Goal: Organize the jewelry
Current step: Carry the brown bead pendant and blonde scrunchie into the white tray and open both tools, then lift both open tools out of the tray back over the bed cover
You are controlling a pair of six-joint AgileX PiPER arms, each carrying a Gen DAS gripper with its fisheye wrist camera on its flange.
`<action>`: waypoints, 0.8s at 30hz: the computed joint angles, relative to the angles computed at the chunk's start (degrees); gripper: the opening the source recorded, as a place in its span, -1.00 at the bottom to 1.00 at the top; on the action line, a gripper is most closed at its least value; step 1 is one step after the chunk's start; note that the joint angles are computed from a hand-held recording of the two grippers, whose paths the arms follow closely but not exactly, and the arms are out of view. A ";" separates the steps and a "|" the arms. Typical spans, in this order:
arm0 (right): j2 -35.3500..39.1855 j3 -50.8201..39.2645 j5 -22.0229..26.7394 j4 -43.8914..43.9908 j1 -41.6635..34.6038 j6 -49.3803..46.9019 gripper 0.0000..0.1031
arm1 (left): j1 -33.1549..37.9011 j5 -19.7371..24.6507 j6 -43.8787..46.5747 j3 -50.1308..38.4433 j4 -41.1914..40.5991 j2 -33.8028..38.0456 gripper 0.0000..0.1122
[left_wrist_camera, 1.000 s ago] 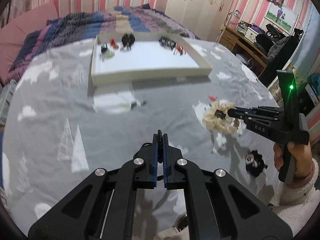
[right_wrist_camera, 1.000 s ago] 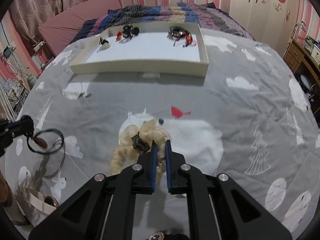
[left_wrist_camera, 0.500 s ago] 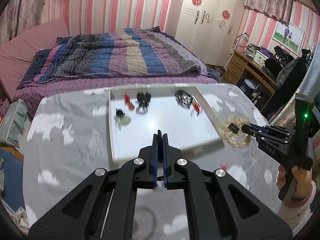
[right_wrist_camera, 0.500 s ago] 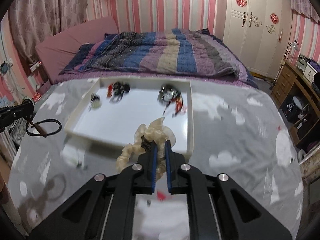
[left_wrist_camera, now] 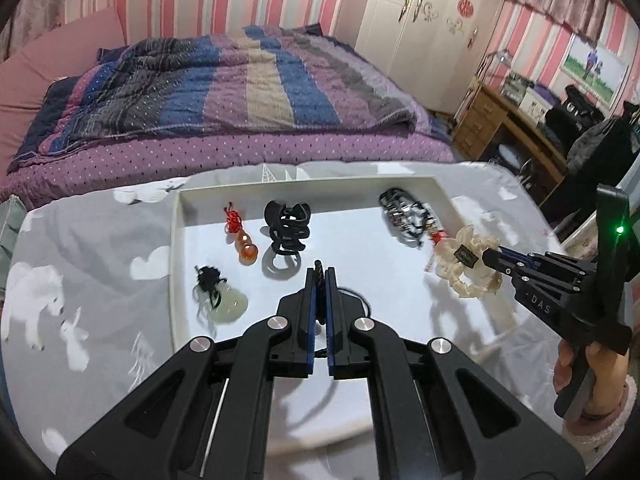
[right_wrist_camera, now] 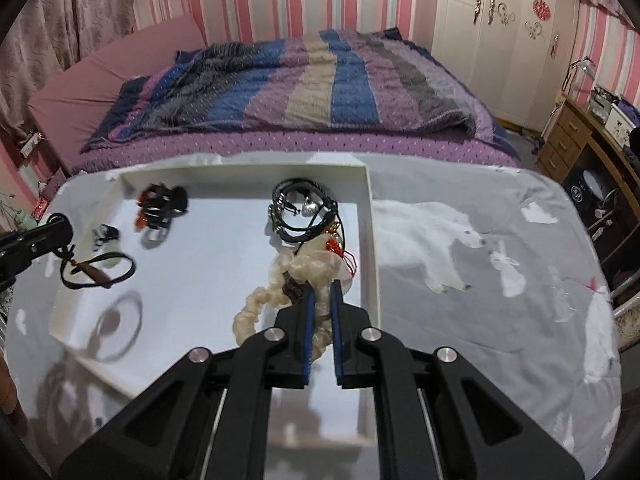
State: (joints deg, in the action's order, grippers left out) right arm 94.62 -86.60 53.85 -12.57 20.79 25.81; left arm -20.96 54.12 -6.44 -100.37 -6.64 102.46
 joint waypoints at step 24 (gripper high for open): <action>5.14 -2.15 0.10 2.86 -1.25 -4.52 -0.03 | 1.46 -1.70 -3.23 1.01 2.96 3.85 -0.11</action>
State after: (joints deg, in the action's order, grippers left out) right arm 99.76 -88.76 53.95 -9.72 19.54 21.30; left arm -19.50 52.42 -9.67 -99.35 -3.68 106.32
